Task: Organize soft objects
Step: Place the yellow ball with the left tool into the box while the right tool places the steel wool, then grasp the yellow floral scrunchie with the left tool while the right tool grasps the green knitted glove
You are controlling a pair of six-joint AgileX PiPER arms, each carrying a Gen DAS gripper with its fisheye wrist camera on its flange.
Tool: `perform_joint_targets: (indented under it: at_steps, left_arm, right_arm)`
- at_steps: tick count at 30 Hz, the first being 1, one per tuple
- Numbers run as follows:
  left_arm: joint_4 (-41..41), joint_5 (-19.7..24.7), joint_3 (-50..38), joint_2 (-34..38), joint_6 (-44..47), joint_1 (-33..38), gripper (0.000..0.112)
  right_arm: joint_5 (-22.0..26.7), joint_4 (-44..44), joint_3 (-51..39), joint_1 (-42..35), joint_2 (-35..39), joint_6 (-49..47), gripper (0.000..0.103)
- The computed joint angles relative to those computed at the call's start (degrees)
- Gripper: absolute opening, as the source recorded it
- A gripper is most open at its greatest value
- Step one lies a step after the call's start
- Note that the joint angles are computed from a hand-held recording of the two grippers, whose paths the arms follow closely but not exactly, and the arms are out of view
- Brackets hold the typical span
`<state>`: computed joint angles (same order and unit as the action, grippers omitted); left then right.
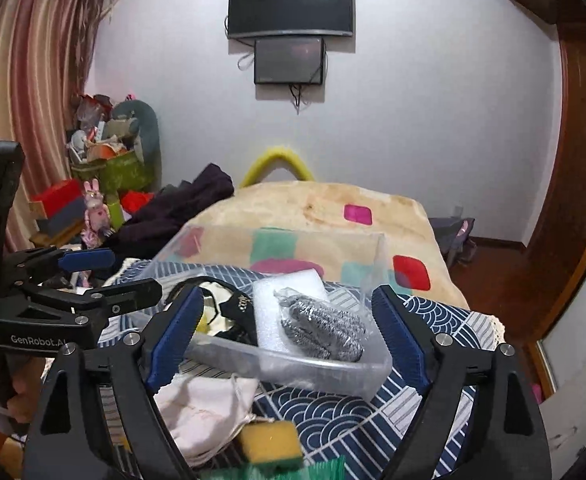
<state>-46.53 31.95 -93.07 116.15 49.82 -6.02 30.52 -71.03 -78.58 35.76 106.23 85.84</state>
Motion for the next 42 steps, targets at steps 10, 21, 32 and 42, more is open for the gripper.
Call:
perform_joint_targets:
  at_steps: [10, 21, 32, 42]
  left_arm:
    - [-9.13, -2.27, 15.62, -7.21, 15.26, 2.55, 0.097]
    - [-10.61, -4.86, 25.14, -5.81, 20.54, 2.51, 0.097]
    - [-9.07, -3.06, 26.08, -2.52, 19.91, 1.75, 0.097]
    - [-2.49, -4.98, 20.75, 0.59, 9.44, -3.72, 0.097]
  right_arm:
    - [0.81, -8.60, 10.56, 2.94, -5.12, 11.34, 0.099]
    - [-0.19, 0.62, 14.26, 3.98, -1.90, 8.02, 0.099]
    - [-5.56, 11.18, 13.10, 2.00, 2.11, -0.37, 0.099]
    - [-3.35, 13.70, 10.69, 2.78, 4.05, -4.44, 0.091]
